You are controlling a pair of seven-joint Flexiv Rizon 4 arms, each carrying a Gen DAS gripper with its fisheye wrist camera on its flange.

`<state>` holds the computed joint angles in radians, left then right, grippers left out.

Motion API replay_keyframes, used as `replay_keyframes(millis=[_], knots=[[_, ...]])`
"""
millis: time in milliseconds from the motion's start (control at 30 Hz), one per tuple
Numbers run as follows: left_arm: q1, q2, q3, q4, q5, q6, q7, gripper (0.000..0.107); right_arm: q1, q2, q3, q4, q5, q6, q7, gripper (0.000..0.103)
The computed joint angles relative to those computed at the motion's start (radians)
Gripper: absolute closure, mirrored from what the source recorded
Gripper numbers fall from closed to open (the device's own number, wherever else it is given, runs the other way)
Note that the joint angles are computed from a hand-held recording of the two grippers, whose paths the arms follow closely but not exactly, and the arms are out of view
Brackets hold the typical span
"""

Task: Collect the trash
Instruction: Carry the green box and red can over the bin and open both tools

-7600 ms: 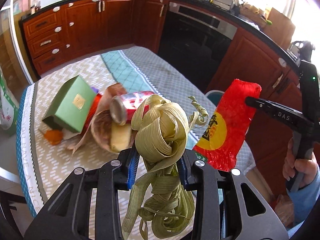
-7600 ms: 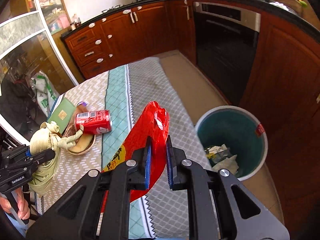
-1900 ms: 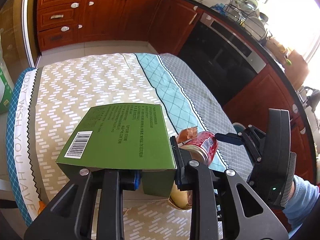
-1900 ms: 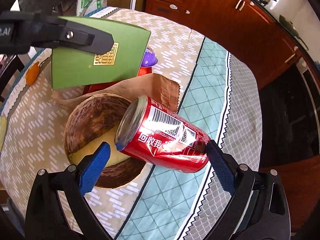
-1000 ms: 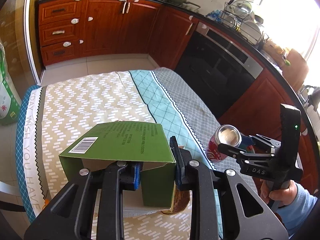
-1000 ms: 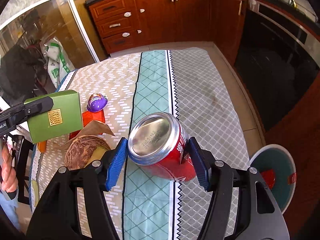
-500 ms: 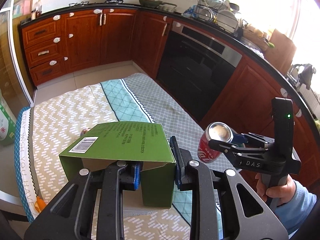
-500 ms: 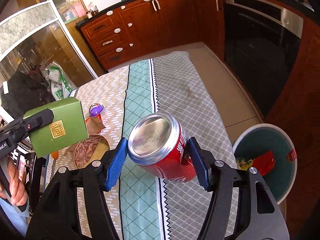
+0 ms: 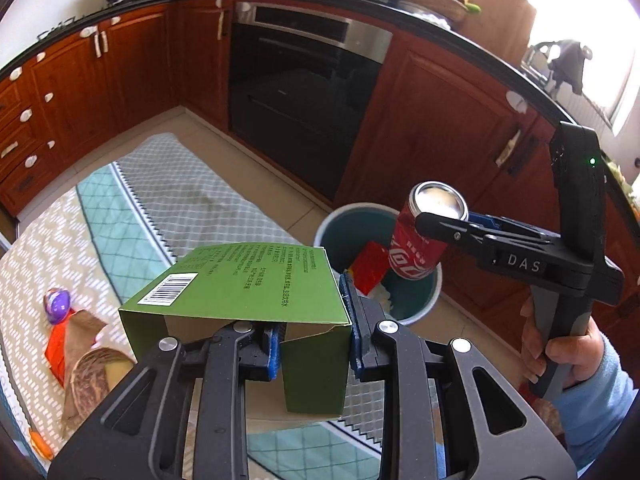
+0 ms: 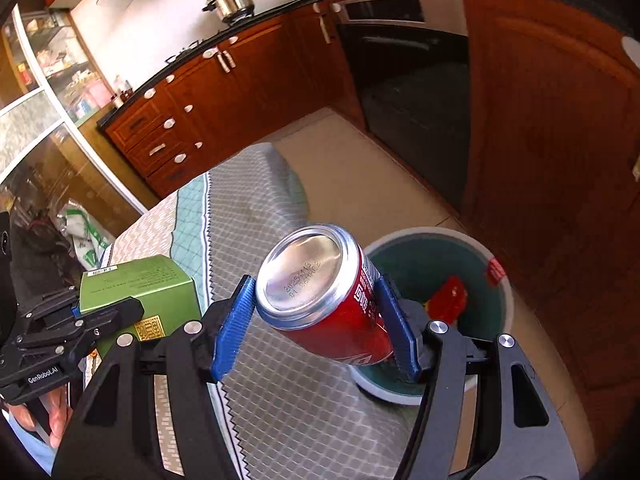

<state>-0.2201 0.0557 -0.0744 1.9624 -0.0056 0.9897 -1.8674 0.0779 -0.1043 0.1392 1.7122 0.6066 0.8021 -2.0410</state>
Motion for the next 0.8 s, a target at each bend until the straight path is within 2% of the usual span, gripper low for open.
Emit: replay_keyframes(millis=[133,333,700,800], knots=[[-0.018,-0.109,-0.031,-0.095,-0.009,-0.023,0.023,0.081,-0.037,-0.014,-0.027,-0.001,0.003,0.008,-0.009,0.044],[-0.068,-0.249,-0.038,-0.225,-0.011,-0.075,0.042,0.081,-0.097,-0.054,-0.047,-0.027,0.025,-0.018,-0.009,0.044],[-0.133,-0.474,-0.015,-0.479,-0.008,-0.219,0.073,0.080,-0.158,-0.146,-0.031,-0.088,0.018,-0.053,0.019,0.044],[-0.127,-0.514,-0.024,-0.510,-0.049,-0.237,0.101,0.080,-0.164,-0.166,-0.023,-0.100,0.014,-0.056,0.035,0.044]])
